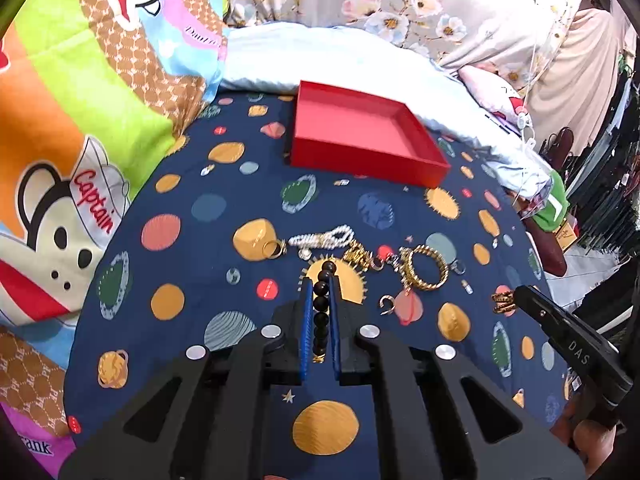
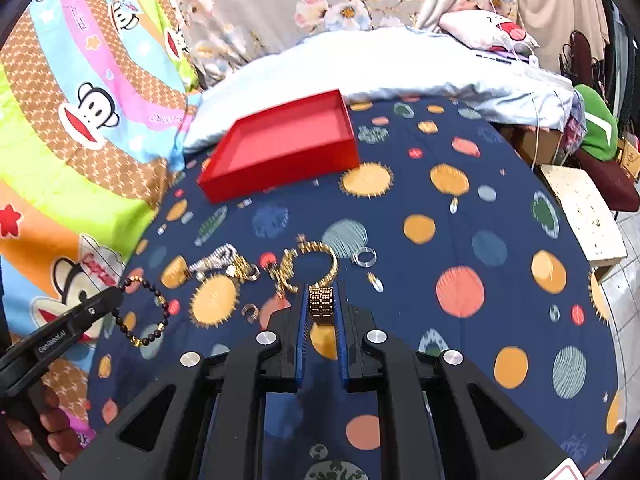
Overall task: Organize jewelry
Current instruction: 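Carry both items into the red tray and open both tools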
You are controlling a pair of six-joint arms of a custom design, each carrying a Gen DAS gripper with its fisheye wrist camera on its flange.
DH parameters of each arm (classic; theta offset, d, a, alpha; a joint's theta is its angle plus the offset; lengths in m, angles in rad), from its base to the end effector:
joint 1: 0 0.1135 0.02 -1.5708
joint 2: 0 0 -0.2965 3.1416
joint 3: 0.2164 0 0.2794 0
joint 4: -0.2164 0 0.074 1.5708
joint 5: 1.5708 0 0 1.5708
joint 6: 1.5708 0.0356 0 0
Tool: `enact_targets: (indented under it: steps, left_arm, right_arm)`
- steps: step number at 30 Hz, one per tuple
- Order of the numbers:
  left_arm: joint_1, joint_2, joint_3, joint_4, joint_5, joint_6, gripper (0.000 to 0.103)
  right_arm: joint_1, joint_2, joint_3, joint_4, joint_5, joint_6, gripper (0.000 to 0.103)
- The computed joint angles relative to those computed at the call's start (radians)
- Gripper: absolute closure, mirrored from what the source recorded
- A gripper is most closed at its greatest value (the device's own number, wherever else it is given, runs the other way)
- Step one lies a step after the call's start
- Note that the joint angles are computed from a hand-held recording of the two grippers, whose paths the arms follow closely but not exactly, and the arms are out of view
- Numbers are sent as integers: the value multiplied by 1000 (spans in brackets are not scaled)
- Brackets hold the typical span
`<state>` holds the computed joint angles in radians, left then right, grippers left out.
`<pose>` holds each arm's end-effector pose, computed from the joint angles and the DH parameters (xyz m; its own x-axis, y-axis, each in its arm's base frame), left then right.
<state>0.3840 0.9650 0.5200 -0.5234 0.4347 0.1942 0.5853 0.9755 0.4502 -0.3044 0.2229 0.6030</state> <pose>0.1758 0.0549 0.2063 -0.7725 -0.1233 -0.6229 0.0311 0.9724 -0.2311 0.1655 0.1002 0.1939 -0.7415 0.1721 -0.6485 0.0074 0.9686 0.2485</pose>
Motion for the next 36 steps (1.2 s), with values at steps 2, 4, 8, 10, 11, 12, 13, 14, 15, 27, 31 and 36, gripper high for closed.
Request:
enact_targets:
  steps: [2, 4, 8, 10, 11, 12, 13, 14, 15, 27, 31, 36]
  left_arm:
    - [-10, 5, 17, 0, 2, -9, 96]
    - [-21, 17, 38, 5, 3, -20, 96]
    - [-70, 70, 90, 45, -12, -58, 96]
    - [-96, 110, 121, 72, -17, -76, 96]
    - [-106, 129, 134, 83, -19, -82, 96]
    - [-128, 164, 162, 108, -25, -96, 96]
    - [-138, 185, 177, 122, -26, -103, 96]
    - [-158, 225, 207, 150, -32, -117, 96]
    - [-171, 253, 229, 166, -35, -125, 96]
    - [-313, 826, 741, 313, -132, -203, 96]
    - [-335, 1013, 938, 293, -172, -204, 96]
    - [-339, 1221, 1179, 219, -207, -215, 96]
  right_arm:
    - [-22, -3, 16, 1, -22, -19, 92]
    - [-47, 4, 37, 3, -41, -45, 92]
    - [-126, 51, 91, 30, -117, -106, 92]
    - [-160, 94, 127, 49, -142, -140, 92]
    - [-174, 120, 146, 61, -154, -155, 92]
    - [-194, 154, 173, 77, -172, -175, 92]
    - [-206, 179, 194, 88, -181, -187, 92]
    - [-226, 227, 231, 108, -198, -210, 92]
    - [-234, 256, 253, 120, -204, -221, 92]
    - [-364, 952, 945, 101, -317, -372, 92]
    - [-389, 1170, 1226, -27, -358, -380, 92]
    - [-398, 1367, 1484, -156, -359, -390, 92]
